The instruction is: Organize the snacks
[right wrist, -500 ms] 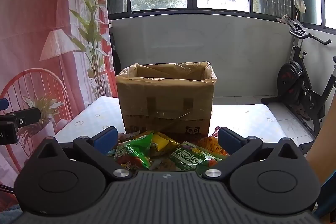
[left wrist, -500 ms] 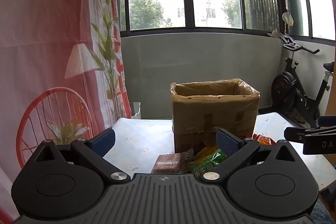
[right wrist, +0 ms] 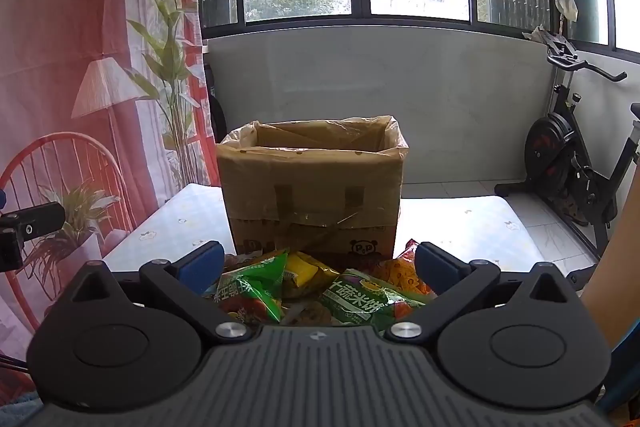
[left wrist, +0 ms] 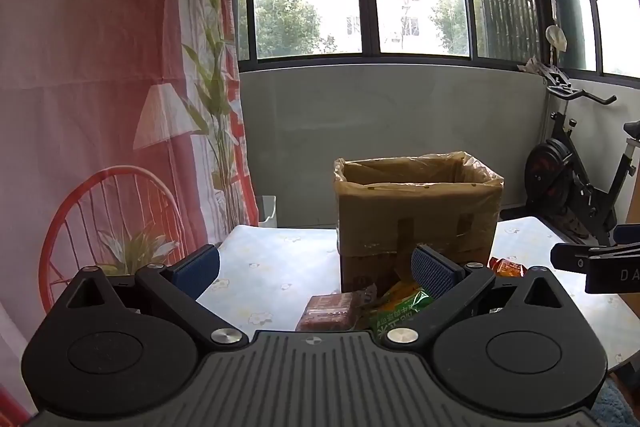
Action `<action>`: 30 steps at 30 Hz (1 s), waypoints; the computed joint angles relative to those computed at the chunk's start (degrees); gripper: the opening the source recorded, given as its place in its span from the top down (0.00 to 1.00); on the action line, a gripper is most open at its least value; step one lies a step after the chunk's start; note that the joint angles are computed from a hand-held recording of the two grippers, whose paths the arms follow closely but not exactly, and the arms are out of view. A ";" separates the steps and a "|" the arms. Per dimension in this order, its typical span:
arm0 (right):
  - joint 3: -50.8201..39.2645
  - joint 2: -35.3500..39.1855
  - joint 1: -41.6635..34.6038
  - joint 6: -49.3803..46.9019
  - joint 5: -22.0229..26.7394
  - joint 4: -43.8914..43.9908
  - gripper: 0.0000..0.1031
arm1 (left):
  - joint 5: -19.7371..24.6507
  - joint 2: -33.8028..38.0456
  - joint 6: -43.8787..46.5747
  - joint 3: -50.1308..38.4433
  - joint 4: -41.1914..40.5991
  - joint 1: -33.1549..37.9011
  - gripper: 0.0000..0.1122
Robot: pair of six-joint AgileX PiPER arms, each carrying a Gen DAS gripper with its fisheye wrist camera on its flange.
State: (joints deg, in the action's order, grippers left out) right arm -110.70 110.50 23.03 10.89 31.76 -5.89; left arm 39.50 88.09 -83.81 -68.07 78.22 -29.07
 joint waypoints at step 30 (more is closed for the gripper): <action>0.61 -0.26 0.13 0.59 -0.40 -0.75 0.00 | 0.07 0.02 0.14 0.06 -0.41 -0.36 0.08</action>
State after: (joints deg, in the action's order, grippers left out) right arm -110.09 110.24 23.16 11.48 31.36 -6.64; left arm 39.58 88.11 -83.67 -68.01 77.81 -29.43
